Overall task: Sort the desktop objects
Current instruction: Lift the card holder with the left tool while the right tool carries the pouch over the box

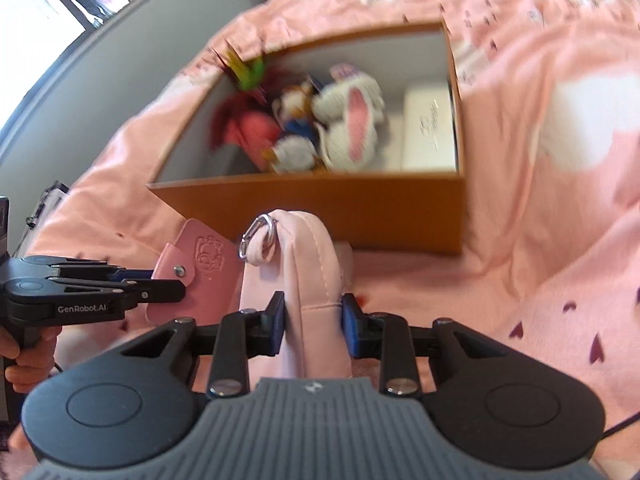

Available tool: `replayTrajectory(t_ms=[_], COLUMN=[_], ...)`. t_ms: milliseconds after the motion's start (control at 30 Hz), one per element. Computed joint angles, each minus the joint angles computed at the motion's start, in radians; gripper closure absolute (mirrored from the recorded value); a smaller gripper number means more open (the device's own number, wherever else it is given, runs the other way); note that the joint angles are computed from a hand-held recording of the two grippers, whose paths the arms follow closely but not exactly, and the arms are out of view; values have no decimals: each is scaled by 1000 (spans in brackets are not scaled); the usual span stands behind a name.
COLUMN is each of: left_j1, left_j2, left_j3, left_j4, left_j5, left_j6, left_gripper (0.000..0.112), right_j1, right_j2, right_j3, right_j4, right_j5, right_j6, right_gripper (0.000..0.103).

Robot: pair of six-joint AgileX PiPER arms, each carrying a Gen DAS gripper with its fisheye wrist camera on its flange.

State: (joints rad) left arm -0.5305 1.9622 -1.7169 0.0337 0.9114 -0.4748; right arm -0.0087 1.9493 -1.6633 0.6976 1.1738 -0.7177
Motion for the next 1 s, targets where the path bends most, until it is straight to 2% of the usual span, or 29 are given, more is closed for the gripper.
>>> replayTrajectory(t_ms=[200,333,533,633,767,1000], left_j1=[-11,3,-22,-14,-14,7], left_j2=[-39,1,66,95,160,286], left_j3=[-49,-174,-350,-407,-504,-636], left_j4=[14,-21,104,117,182,214], left_j5=[-39,-10,50,47,57,72], left_j6=[9,43,-3,-11,-45,-77], left_gripper=[87,90,91,91,91,91], right_j1=[11,27,39,39,62,110], right_j2=[-58,-56,-10,30,78,181], right_j3=[8,-21,-135,-209,-293,-419], right_j4=[75,132,169,181,150,35], right_j5=[-54,-87,-94,-77,-113,-171], right_j6=[-1,8,40,68,125,239], right_gripper=[72,72,72,72,72,72])
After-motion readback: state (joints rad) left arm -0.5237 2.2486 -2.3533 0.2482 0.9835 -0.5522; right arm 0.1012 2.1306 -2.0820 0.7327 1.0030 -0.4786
